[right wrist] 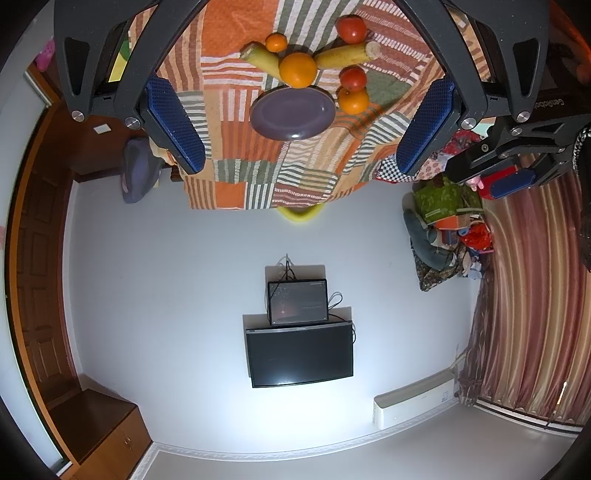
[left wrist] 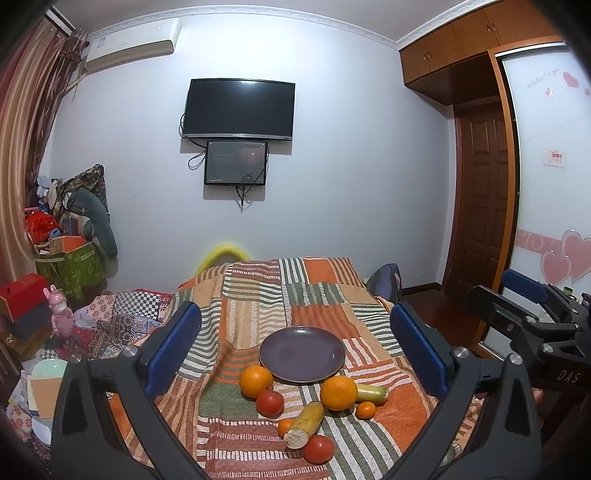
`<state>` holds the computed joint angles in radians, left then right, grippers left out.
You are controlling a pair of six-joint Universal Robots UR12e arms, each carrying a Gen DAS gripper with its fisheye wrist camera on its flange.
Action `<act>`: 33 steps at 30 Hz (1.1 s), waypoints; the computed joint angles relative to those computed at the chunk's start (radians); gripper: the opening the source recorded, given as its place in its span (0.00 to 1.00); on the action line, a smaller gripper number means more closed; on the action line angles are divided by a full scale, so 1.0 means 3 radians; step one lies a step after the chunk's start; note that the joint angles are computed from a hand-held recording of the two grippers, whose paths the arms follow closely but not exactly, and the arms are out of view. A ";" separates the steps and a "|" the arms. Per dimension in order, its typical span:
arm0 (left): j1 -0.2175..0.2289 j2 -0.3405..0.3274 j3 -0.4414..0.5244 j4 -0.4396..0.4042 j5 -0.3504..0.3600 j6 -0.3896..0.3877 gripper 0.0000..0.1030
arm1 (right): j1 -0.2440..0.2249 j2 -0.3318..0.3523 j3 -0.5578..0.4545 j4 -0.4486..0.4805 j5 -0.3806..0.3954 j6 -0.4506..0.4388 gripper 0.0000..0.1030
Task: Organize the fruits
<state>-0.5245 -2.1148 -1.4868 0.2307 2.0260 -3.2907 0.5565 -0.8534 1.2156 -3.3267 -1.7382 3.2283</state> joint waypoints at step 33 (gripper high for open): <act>0.0006 0.0002 0.0020 -0.0022 -0.0060 -0.0022 1.00 | 0.0016 0.0009 -0.0006 -0.0030 -0.0074 0.0022 1.00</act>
<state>-0.5227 -2.1143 -1.4808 0.2241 2.0079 -3.2972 0.5613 -0.8507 1.2139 -3.3355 -1.7604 3.2350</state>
